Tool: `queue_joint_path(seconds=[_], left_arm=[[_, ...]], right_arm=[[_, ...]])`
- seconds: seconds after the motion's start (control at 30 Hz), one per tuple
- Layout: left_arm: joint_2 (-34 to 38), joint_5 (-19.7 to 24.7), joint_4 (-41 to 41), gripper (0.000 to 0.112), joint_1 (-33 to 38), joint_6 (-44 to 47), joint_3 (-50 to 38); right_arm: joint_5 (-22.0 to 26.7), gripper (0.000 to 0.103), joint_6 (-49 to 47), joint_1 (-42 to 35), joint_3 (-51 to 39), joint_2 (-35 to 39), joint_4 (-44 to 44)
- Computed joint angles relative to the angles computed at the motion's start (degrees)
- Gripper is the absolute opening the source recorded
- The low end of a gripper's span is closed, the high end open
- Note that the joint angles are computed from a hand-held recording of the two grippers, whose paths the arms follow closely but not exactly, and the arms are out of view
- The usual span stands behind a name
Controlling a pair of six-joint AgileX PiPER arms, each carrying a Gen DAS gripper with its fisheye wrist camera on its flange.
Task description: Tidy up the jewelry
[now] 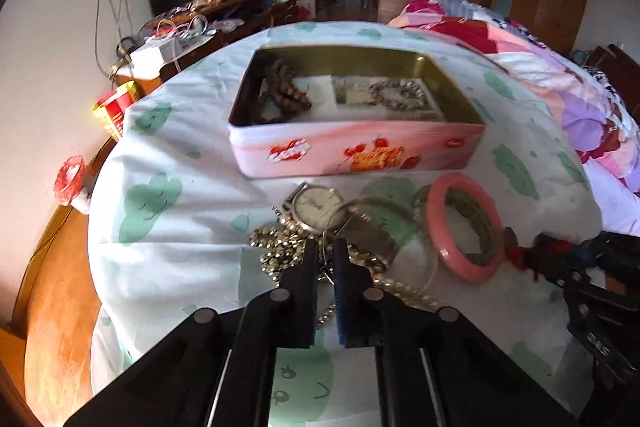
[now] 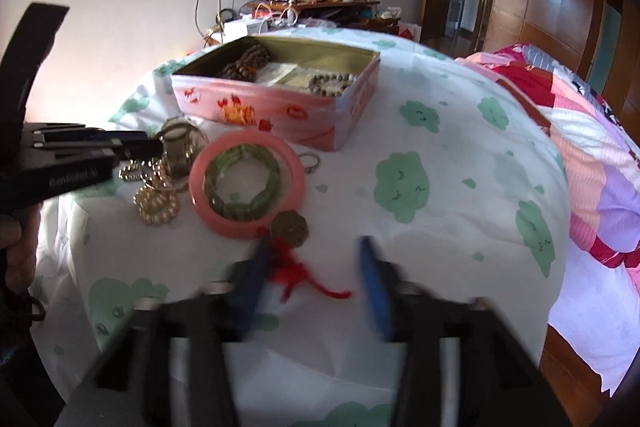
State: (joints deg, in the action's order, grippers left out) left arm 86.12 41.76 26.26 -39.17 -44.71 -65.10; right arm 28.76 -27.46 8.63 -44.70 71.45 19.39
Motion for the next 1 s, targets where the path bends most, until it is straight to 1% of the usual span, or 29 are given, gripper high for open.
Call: queue_joint_path(seconds=[0.03, 0.13, 0.2, 0.33, 0.5, 0.6, 1.0], left_arm=[[-0.3, 0.0, 0.5, 0.005, -0.3, -0.4, 0.1], [-1.6, 0.3, 2.9, 0.005, -1.1, -1.8, 0.4], [-2.5, 0.7, 4.0, 0.005, -1.5, -2.4, 0.6], [-4.3, 1.2, 5.1, 0.005, -1.4, -2.8, 0.8], [-6.0, 2.6, 7.8, 0.005, -2.0, -4.0, 0.3], [-7.1, 2.6, 7.5, 0.005, -2.2, -3.3, 0.0], [-7.9, 4.5, 10.4, 0.005, -3.0, -4.8, -1.0]], right_arm=[[0.7, 0.011, -1.1, -0.4, 0.0, 0.3, 0.8], [1.0, 0.009, -4.1, -1.2, 0.5, -0.5, 3.4], [0.6, 0.008, -4.4, -1.2, 0.8, -1.5, 3.4], [-0.1, 0.008, -3.9, -1.1, 0.8, -3.3, 2.8], [0.5, 0.008, -4.2, -2.0, -0.3, -4.2, 3.5], [0.8, 0.008, -4.4, -2.4, -0.8, -4.6, 3.8], [2.0, 0.008, -7.2, -4.3, -1.8, -6.4, 6.8]])
